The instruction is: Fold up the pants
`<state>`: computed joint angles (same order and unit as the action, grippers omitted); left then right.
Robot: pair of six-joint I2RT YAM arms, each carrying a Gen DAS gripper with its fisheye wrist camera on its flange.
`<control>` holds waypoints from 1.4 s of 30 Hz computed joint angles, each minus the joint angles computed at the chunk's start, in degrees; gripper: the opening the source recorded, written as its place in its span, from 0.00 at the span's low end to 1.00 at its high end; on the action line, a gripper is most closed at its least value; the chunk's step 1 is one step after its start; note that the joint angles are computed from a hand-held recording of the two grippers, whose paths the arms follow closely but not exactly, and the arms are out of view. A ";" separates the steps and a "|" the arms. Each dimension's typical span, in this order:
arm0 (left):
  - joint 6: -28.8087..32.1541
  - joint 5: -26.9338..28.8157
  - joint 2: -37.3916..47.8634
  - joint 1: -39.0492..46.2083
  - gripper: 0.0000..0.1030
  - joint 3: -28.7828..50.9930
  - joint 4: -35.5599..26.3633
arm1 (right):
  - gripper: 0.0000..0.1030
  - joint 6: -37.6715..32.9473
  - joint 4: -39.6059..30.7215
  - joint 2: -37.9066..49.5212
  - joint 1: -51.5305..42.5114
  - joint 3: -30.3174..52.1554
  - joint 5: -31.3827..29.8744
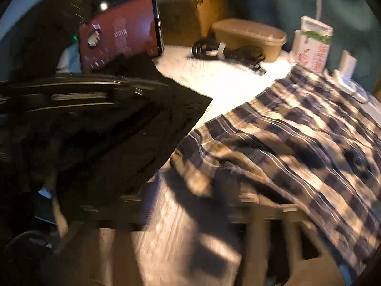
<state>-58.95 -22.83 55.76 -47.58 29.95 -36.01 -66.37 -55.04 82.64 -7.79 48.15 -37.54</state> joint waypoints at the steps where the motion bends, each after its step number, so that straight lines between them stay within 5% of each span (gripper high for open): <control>1: -0.11 -0.33 1.00 -0.59 0.10 0.64 0.48 | 0.69 -1.88 -1.77 -0.21 -2.48 0.70 -0.25; 5: 3.14 -0.98 8.20 -2.89 0.10 5.22 5.32 | 0.69 -8.00 -4.95 2.39 -16.75 6.11 -0.36; 10: 9.11 3.03 20.46 -4.41 0.10 11.02 12.64 | 0.68 -10.68 5.29 8.21 -25.85 8.90 3.59; 13: 11.38 6.24 27.63 -5.03 0.10 14.41 15.87 | 0.59 -13.21 9.97 10.41 -26.76 7.16 5.18; 17: 10.98 7.00 31.68 -6.32 0.10 17.70 15.01 | 0.56 -15.46 3.12 11.02 -28.43 9.22 1.54; 23: 8.59 4.90 28.01 -6.23 0.10 16.58 11.23 | 0.44 -18.80 -5.27 7.69 -25.41 7.64 -0.73; 29: 4.81 2.16 20.46 -6.75 0.10 12.49 6.71 | 0.33 -8.06 8.80 3.06 -16.86 -1.87 2.49; 30: 4.18 1.88 19.56 -6.86 0.10 11.94 6.14 | 0.13 -6.98 10.36 2.98 -16.69 -2.44 2.69; 31: 3.53 1.61 18.40 -6.92 0.10 11.22 5.52 | 0.07 -6.42 11.19 3.26 -17.13 -2.48 2.73; 42: 6.26 3.08 19.25 -7.02 0.10 10.76 9.10 | 0.06 -16.24 1.30 3.34 -29.57 -1.28 2.67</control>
